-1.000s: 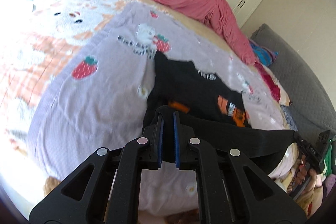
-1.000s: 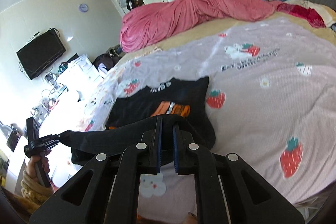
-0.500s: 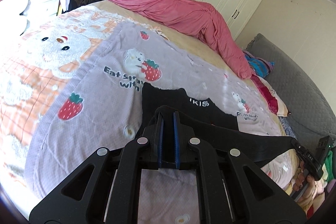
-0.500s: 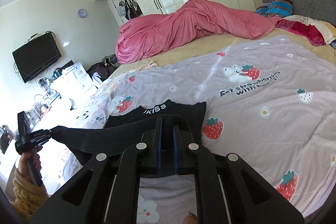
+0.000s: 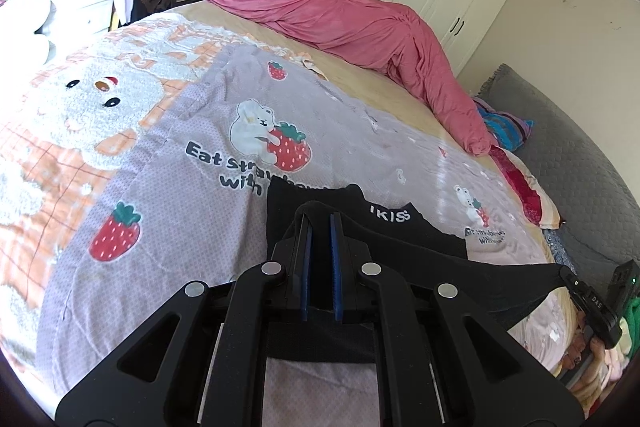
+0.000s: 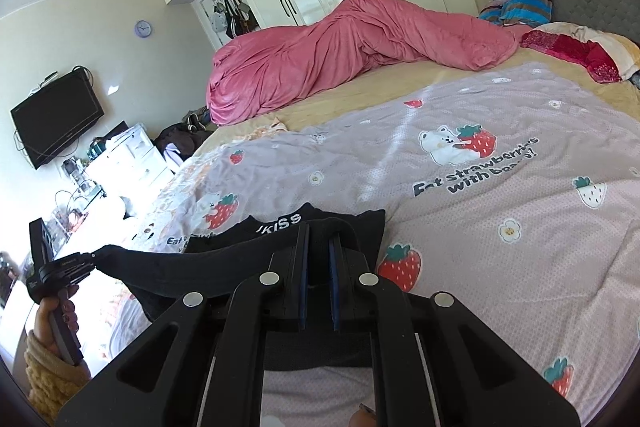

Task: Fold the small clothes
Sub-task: 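Fold the held hem over the shirt body toward the collar with both grippers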

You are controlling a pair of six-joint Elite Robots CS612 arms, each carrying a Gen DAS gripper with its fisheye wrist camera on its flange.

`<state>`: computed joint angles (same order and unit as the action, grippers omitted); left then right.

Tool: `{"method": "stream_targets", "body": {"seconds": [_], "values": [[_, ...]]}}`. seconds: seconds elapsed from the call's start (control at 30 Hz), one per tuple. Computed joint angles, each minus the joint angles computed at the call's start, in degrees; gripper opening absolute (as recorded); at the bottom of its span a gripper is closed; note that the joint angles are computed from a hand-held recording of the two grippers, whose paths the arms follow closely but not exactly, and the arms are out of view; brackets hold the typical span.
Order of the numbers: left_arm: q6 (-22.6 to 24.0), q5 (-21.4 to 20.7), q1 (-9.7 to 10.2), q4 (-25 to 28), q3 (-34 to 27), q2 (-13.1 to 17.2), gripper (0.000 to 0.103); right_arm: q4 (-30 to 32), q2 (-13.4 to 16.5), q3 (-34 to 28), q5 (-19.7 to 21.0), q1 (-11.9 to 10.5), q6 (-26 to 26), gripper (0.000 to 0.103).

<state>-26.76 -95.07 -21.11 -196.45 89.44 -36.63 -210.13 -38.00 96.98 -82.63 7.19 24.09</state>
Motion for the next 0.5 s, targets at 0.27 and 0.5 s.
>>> {"method": "stream_targets", "body": {"seconds": [0.27,0.5], "values": [[0.43,0.88,0.00,3.75,-3.50,1.85,0.003,3.41,1.58,-3.11,-0.02,-0.39,0.53,0.008],[1.18,1.58,-0.05,6.30,-5.68,3.14,0.003,6.34,2.83,-5.32,-0.64,-0.36,0.75,0.008]]}}
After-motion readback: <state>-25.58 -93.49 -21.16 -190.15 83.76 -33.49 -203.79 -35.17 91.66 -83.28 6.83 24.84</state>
